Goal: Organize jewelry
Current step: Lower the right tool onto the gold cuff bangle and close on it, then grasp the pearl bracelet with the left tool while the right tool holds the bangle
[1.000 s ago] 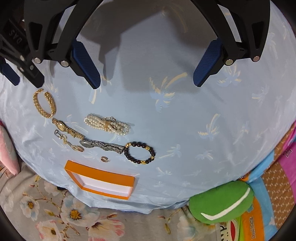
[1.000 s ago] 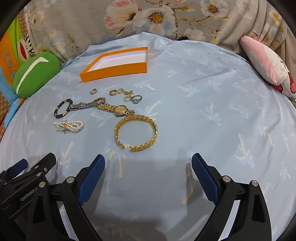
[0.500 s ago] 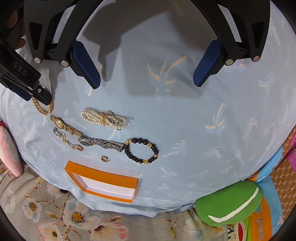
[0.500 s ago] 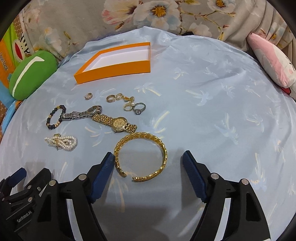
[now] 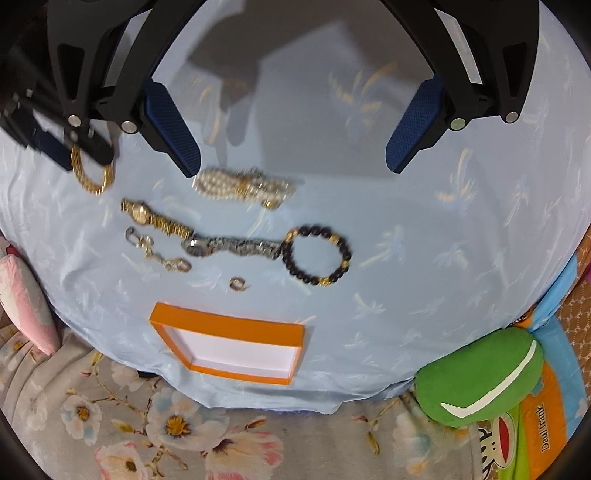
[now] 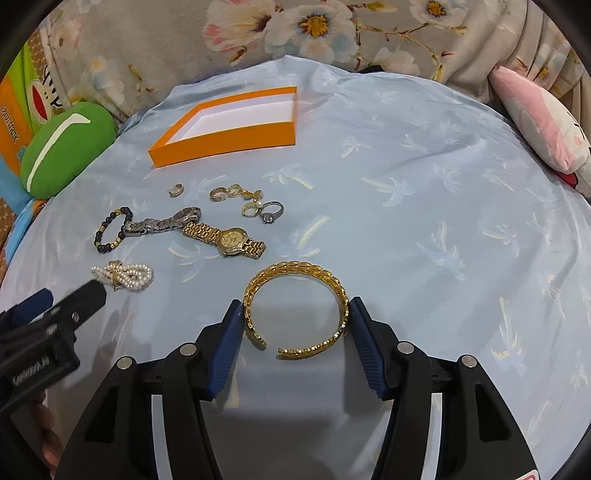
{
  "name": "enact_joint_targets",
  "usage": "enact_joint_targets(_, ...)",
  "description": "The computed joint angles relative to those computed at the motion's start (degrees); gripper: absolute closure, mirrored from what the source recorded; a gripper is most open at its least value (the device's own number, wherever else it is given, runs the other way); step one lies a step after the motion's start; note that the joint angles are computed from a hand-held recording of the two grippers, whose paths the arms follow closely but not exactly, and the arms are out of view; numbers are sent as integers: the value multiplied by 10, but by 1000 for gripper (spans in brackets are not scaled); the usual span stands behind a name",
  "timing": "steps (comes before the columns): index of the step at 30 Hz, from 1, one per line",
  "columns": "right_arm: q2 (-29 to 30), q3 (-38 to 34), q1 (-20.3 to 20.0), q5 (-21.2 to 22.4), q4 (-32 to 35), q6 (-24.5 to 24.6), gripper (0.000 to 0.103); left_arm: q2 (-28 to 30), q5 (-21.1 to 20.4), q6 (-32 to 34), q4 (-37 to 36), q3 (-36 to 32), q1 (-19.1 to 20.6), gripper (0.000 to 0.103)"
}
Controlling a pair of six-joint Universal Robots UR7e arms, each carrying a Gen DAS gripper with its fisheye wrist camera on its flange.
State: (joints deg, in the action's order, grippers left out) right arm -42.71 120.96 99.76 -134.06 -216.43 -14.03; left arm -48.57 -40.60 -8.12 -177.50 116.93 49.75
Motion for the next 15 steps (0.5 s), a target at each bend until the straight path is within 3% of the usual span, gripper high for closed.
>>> enact_joint_targets(6, -2, 2, -3, 4, -1, -2, 45, 7, -27, -85, 76, -43, 19, 5)
enact_joint_targets(8, -2, 3, -3, 4, -1, -3, 44, 16, -11, -108, 96, -54, 15, 5)
enact_joint_targets(11, -4, 5, -5, 9, -3, -3, 44, 43, 53, -156, 175, -87, 8, 5)
enact_joint_targets(15, -6, 7, -6, 14, -4, -1, 43, 46, 74, -171, 193, -87, 3, 5)
